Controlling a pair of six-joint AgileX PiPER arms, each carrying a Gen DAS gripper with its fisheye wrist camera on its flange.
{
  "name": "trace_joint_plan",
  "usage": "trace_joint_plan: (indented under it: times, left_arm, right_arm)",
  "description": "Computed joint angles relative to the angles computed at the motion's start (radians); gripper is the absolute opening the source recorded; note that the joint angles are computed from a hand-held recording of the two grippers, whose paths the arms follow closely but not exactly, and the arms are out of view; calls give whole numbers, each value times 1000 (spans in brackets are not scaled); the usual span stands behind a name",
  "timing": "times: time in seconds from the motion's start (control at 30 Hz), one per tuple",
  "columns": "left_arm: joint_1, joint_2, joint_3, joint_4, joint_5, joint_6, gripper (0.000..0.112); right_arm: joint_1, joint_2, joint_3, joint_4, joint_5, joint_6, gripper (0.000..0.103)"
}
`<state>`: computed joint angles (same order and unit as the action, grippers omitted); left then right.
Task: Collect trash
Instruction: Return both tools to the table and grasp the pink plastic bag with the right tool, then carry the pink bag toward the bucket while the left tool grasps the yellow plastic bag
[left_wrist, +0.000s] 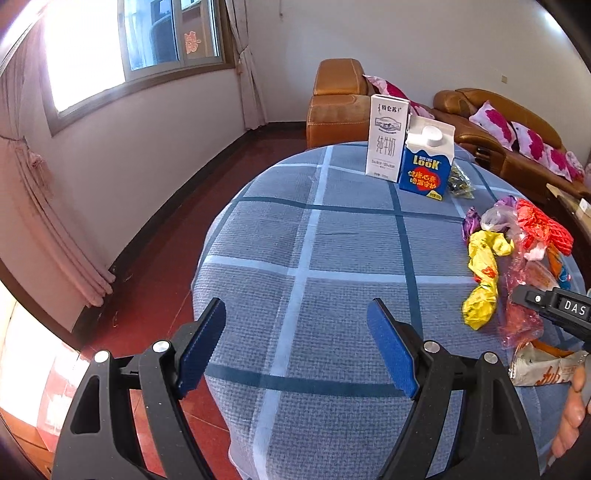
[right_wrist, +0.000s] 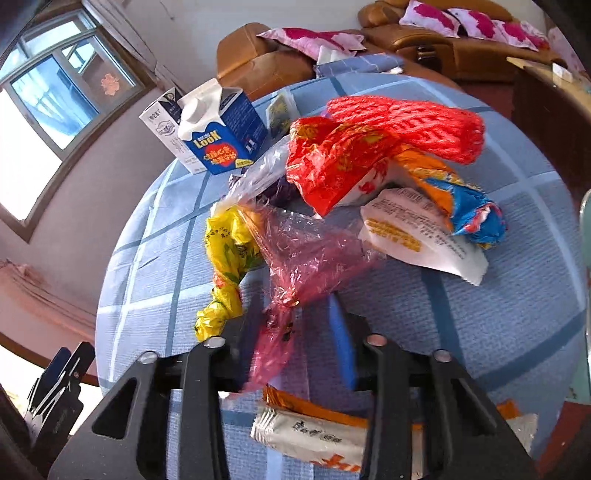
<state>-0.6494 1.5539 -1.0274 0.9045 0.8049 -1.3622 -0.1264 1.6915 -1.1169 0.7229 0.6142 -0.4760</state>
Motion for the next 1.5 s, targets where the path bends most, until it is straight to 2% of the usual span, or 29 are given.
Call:
trace_joint_plan:
  times: [0.1, 0.13, 0.37, 0.53, 0.67, 0.87, 0.93, 1.07, 1.3, 1.37, 1.43, 1.47, 1.5]
  left_arm:
    - [7, 17, -13, -12, -17, 11, 77]
    - [7, 26, -21, -17, -23, 17, 77]
    - [-22, 80, -91, -39, -21, 46, 77]
    - [-52, 113, -139, -45, -13, 77, 77]
    - [-55, 157, -205, -101, -32, 136, 77]
    - [-81, 265, -339, -182, -49, 231, 77]
    - [-86, 306, -386, -211, -41, 260, 77]
    - [-85, 368, -456, -278, -37, 314, 76]
    - [-98, 427, -516, -329, -26, 344, 76]
    - [-102, 437, -524, -317, -25, 335, 67]
    - [-94, 452, -542, -354, -34, 369, 50]
    - [-90, 459, -551, -369, -34, 382, 45]
    - [-87, 468, -559, -385, -33, 391, 35]
  right_arm:
    - [-14, -15, 4, 44, 28, -73, 8]
    - [-13, -26, 9, 38, 25, -79, 7]
    - [-48, -84, 53, 78, 24, -186, 7]
    - [-92, -122, 58, 181, 74, -286, 7]
    - [-135, -173, 70, 280, 94, -389, 7]
    - [-197, -206, 62, 258, 131, -417, 7]
    - [-211, -219, 81, 241, 121, -430, 7]
    - [-243, -262, 143, 210, 25, -472, 7]
    - [-336, -262, 155, 253, 18, -521, 7]
    - [-357, -259, 156, 264, 22, -532, 7]
    - [-374, -258, 154, 270, 27, -543, 7]
    - [-380, -262, 158, 272, 19, -554, 7]
    - [-386, -272, 164, 271, 10, -562, 7]
